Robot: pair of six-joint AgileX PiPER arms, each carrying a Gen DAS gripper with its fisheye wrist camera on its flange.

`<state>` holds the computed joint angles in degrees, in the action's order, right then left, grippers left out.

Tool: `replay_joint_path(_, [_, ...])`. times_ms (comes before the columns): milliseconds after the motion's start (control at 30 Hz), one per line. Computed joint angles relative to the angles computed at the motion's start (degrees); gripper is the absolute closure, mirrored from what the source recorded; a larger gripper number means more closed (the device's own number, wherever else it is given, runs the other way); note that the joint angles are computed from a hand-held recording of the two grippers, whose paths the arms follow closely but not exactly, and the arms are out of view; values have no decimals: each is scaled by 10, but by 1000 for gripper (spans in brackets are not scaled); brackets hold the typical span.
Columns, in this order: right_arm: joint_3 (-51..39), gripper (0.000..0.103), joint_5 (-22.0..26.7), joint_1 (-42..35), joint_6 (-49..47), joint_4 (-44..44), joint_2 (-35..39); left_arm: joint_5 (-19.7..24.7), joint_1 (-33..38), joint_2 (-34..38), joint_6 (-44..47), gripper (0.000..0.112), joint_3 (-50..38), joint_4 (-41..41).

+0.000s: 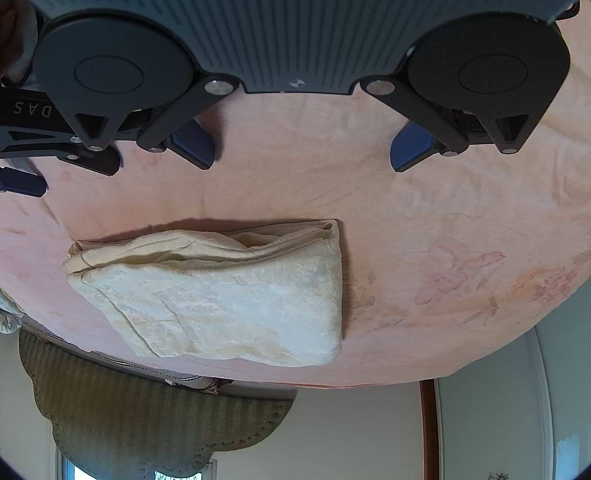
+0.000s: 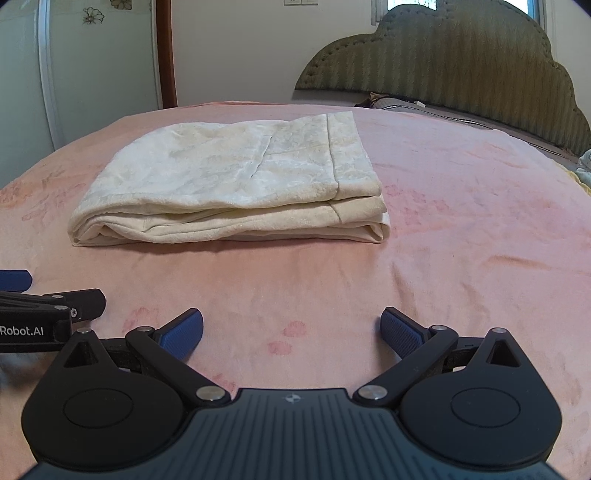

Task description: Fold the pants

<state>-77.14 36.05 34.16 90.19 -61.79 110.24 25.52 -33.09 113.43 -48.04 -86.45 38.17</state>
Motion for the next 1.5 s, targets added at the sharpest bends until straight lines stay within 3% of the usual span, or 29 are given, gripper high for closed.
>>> replay_joint_path(133, [2,0,-1,0,-3,-1,-2,11,-1,-2,-48,10,-3,53])
replay_joint_path(200, [4,0,5,2,6,-18,-3,16,7,3,-2,10,-18,18])
replay_joint_path(267, [4,0,41,16,36,-62,-2,13,17,8,43,10,-27,-30])
replay_joint_path(333, [-7,0,74,21,23,-70,5,4,18,9,35,9,-21,-27])
replay_joint_path(467, [-7,0,29,2,-13,-24,9,2,3,9,-23,9,-5,53])
replay_joint_path(700, [8,0,-6,-12,8,-12,-1,-4,4,9,-51,9,1,68])
replay_joint_path(1133, [20,0,-12,-11,25,-23,-6,-5,4,8,-52,9,2,73])
replay_joint_path(1333, [45,0,0,-13,96,-56,-20,-9,4,5,-49,9,7,75])
replay_joint_path(1500, [17,0,16,-7,33,-23,-4,-7,3,5,-48,9,6,74])
